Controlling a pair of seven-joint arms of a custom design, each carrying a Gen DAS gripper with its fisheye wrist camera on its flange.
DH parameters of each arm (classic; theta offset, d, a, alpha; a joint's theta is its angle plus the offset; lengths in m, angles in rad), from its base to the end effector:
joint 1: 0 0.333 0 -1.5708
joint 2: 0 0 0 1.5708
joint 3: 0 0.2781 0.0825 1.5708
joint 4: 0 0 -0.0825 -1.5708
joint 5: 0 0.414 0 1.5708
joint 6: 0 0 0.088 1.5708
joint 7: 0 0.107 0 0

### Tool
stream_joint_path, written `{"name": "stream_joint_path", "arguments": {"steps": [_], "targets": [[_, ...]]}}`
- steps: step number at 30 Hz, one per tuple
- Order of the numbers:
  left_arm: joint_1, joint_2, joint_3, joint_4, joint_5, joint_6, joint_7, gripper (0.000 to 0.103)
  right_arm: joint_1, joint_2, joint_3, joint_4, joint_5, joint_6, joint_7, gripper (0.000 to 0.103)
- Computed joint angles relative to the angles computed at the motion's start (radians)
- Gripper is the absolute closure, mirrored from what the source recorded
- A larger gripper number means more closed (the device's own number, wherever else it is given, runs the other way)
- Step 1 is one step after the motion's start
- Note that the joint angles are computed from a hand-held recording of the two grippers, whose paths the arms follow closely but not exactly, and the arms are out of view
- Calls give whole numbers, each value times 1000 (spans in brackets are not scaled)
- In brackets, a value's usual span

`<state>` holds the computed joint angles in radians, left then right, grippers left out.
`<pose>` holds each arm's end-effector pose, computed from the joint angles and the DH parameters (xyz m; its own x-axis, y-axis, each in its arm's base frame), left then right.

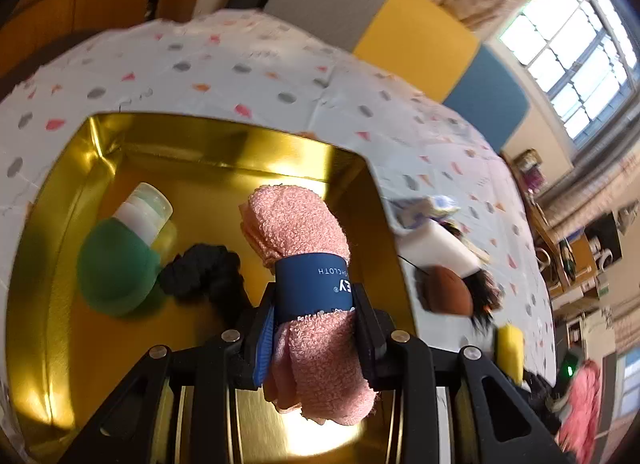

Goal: Organize soft objects
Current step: 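Drop the pink towel into the gold tray while the right tool holds the yellow sponge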

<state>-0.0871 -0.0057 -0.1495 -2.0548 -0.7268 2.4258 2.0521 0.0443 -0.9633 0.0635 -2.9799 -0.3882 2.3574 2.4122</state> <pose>0.5905 -0.1451 0.4279 -0.3252 -0.8421 0.4302 -0.8863 0.1128 -0.4491 0.3461 0.0256 0.3847 -0.5095 -0.8586 0.0569 -0.7719 0.4269 -0.4711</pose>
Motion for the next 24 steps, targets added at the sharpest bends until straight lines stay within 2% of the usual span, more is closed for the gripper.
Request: {"name": "stream_joint_path", "arguments": {"steps": [3,7,10,12,16,24], "targets": [[-4,76,-7,70,37,4,-60,69,0,1,0,1,1,-1,-2,28],[-14,144,-25,126,112,55,-102,67,0,3,0,1,1,1,-2,28],[-22,198,-27,182,207,29,-166,62,0,4,1,1,0,3,-1,28],[-17,199,-33,181,222,30,-172,58,-1,6,2,2,-1,3,-1,28],[-10,130,-41,107,215,78,-133,51,-1,13,4,5,-3,5,2,28],[-46,-136,-13,-155,109,230,62,50,1,16,9,7,-11,4,7,28]]}}
